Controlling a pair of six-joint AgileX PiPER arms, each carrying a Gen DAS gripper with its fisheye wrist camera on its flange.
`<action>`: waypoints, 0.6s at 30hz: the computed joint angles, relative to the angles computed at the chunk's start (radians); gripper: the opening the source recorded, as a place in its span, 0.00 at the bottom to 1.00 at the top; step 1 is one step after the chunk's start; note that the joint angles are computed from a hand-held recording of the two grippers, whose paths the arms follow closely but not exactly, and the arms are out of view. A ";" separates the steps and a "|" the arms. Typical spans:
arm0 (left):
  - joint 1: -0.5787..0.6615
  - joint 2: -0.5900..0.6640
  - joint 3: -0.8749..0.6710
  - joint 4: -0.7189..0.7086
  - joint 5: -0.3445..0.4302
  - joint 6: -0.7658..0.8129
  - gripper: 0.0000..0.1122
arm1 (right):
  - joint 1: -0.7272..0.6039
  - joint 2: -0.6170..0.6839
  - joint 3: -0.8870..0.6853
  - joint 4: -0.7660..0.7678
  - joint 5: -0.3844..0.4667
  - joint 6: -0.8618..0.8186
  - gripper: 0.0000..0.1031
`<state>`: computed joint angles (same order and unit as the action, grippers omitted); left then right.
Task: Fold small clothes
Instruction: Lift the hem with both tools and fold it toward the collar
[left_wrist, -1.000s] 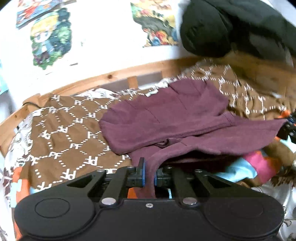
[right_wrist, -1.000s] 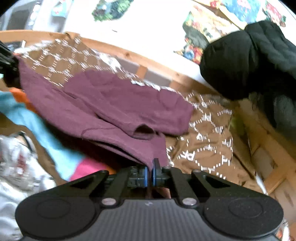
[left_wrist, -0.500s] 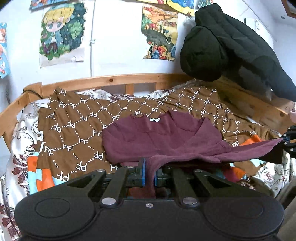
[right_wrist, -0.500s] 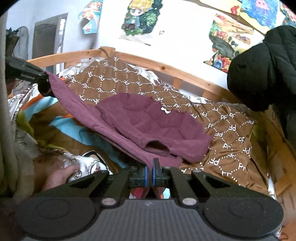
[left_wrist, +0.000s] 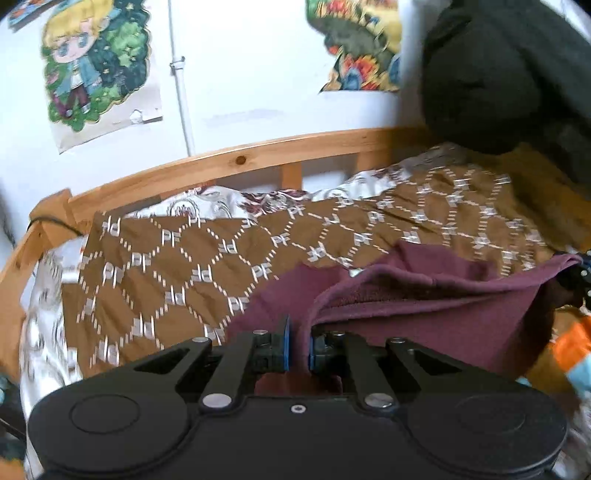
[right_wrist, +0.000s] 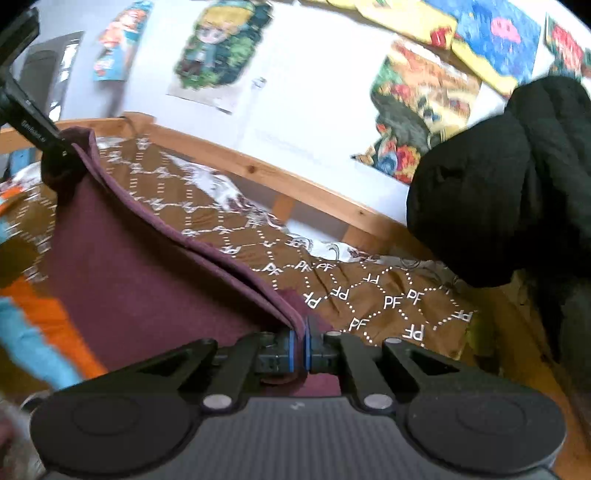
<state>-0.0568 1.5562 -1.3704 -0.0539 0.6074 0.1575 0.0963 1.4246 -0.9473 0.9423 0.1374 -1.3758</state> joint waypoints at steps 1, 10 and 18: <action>-0.003 0.068 -0.064 0.024 0.000 -0.018 0.09 | -0.005 0.060 -0.054 -0.001 0.006 0.011 0.06; 0.013 0.553 -0.548 0.018 0.085 -0.072 0.09 | 0.000 0.546 -0.540 -0.551 0.097 0.592 0.06; 0.025 0.814 -0.837 0.021 0.196 -0.068 0.10 | -0.020 0.806 -0.815 -0.549 0.192 0.637 0.17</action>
<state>-0.0315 2.3699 -2.2074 -0.0326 0.8036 0.0895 0.0760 2.2306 -1.7625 0.3936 0.3293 -0.7384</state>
